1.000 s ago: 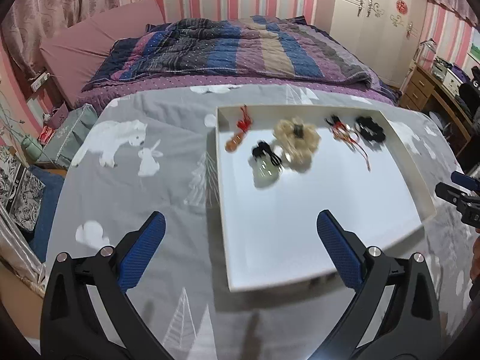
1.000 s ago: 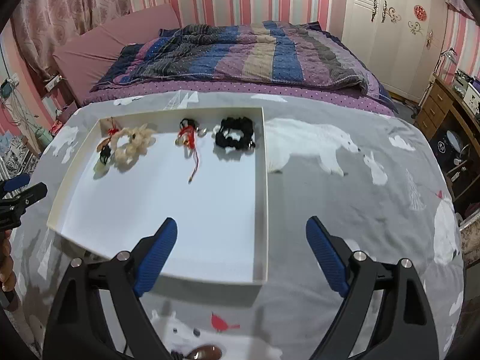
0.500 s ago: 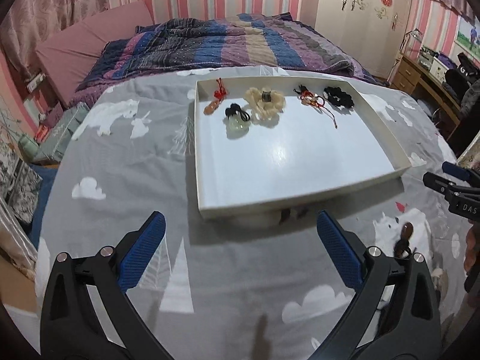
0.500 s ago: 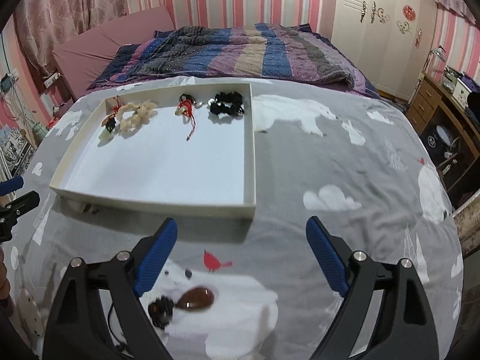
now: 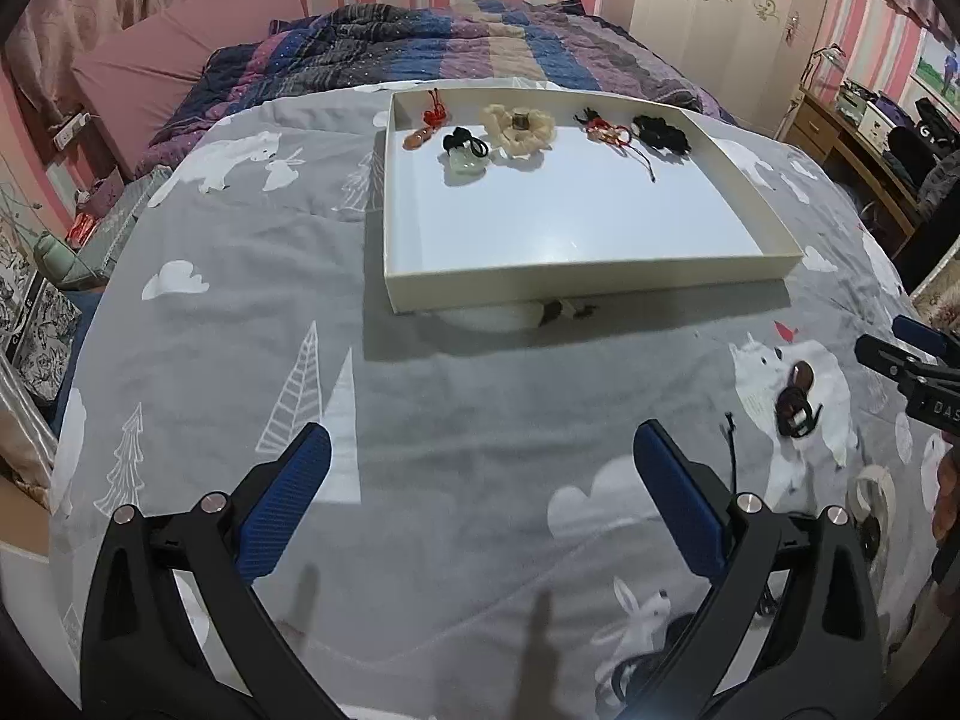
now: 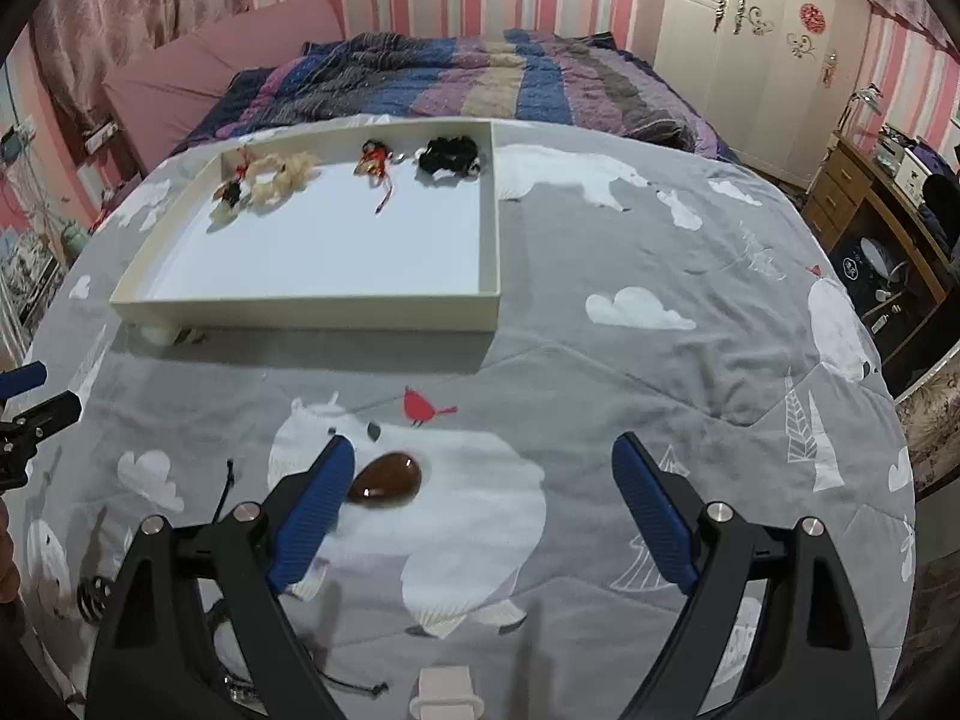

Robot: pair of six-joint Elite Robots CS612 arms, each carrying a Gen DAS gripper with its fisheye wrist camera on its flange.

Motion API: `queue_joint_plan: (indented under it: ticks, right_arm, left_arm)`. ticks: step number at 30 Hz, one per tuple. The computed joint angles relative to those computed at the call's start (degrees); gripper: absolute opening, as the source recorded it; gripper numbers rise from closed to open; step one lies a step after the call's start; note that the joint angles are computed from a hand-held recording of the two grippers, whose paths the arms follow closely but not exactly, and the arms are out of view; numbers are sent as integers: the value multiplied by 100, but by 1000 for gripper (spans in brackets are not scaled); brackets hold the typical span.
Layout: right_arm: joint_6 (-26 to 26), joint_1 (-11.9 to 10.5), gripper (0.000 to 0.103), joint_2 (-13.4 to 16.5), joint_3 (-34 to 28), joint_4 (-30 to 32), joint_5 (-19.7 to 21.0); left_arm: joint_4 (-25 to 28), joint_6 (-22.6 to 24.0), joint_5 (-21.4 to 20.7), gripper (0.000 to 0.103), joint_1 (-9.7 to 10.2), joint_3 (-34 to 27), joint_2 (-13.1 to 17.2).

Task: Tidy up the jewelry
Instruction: 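Withdraw both tools from the tray toward the remaining jewelry, then grasp black coiled cord with left tool while right tool grasps brown wooden pendant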

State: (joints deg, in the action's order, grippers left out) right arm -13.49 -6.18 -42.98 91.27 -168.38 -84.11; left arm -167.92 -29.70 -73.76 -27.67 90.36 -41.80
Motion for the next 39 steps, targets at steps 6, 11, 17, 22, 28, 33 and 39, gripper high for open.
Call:
queue_joint_plan:
  ticks: [6, 11, 17, 22, 28, 33, 39]
  right_arm:
    - [-96, 20, 88, -14, -4, 258, -23]
    - [-234, 25, 88, -61, 15, 478, 72]
    - [-357, 45, 88, -136, 74, 521, 93]
    - [-456, 20, 88, -231, 185, 518, 236]
    - [-720, 44, 88, -305, 209, 612, 195]
    - [-1003, 74, 88, -292, 152, 852, 231]
    - [-1343, 133, 87, -215, 77, 1096, 143]
  left_arm:
    - [8, 87, 1, 100, -52, 101, -49]
    - [49, 98, -168, 100, -39, 164, -84]
    - [190, 199, -234, 100, -50, 179, -136]
    - [108, 334, -297, 100, -71, 285, -203]
    - [104, 556, -319, 100, -99, 373, -294]
    - [68, 745, -567, 100, -65, 394, -305]
    - [133, 1112, -661, 98, -95, 376, -274]
